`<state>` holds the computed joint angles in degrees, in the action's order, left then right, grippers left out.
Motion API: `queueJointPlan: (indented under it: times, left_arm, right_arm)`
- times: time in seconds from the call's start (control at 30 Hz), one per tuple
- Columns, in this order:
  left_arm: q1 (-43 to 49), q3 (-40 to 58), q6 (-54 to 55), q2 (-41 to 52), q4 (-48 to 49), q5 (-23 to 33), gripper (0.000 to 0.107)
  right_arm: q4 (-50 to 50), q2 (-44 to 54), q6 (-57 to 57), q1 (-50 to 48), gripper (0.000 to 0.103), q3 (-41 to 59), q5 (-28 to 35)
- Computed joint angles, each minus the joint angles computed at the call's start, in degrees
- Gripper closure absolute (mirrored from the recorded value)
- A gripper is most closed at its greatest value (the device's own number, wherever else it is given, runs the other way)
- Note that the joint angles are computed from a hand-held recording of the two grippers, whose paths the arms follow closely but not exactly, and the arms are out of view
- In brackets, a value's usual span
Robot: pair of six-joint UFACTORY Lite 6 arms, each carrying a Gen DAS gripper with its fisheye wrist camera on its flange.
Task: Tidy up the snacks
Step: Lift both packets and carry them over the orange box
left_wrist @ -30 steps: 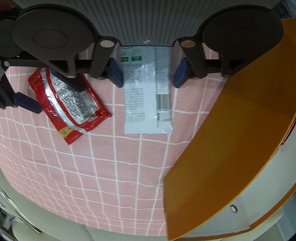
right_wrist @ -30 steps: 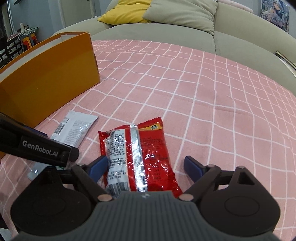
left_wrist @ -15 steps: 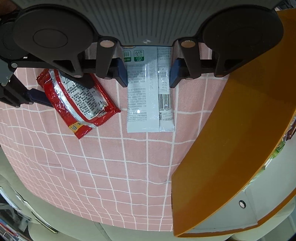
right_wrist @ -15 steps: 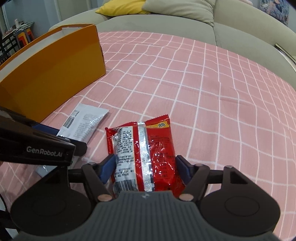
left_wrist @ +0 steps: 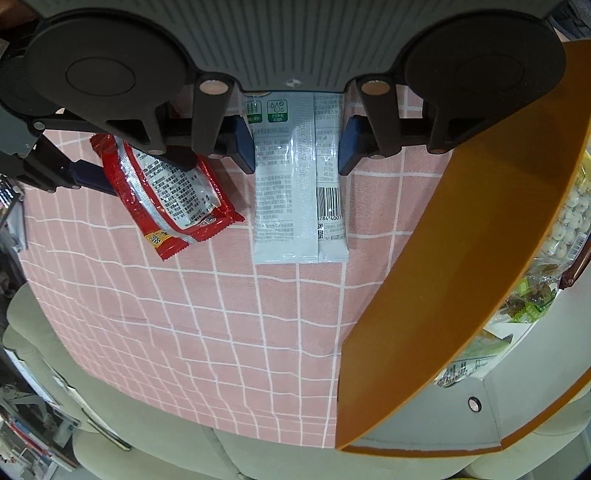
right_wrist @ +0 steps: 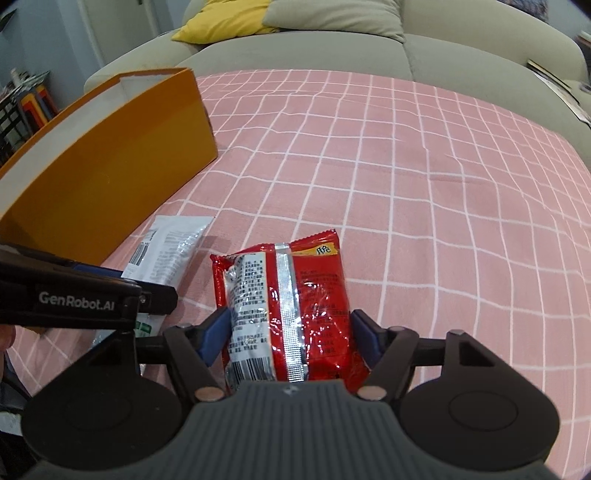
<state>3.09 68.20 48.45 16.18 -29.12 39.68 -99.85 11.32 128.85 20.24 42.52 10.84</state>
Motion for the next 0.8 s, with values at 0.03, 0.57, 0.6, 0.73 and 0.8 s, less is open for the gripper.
queueJointPlan:
  times: [0.03,0.57,0.6,0.73,0.8]
  left_arm:
    - [0.3,-0.4,0.4,-0.7,-0.2,0.6,0.053]
    - [9.6,-0.9,9.8,-9.8,-6.4,11.2,0.053]
    - [10.2,-0.4,10.1,-10.1,-6.8,12.0,0.053]
    - [14.0,2.9,12.2,-10.7,-9.4,16.4,0.053]
    - [15.7,5.3,12.9,-10.3,-10.3,18.4,0.053]
  right_arm:
    - [2.8,-0.9,-2.0,0.5,0.035,-0.6,0.3]
    - [32.4,-12.7,-24.4,11.9,0.035,-2.7,10.6]
    - [33.5,-13.4,-25.3,12.7,0.035,-2.5,11.6]
    - [35.9,-14.6,-28.5,14.1,0.035,-0.2,14.2]
    - [37.6,-14.6,-31.1,14.5,0.035,1.8,15.1]
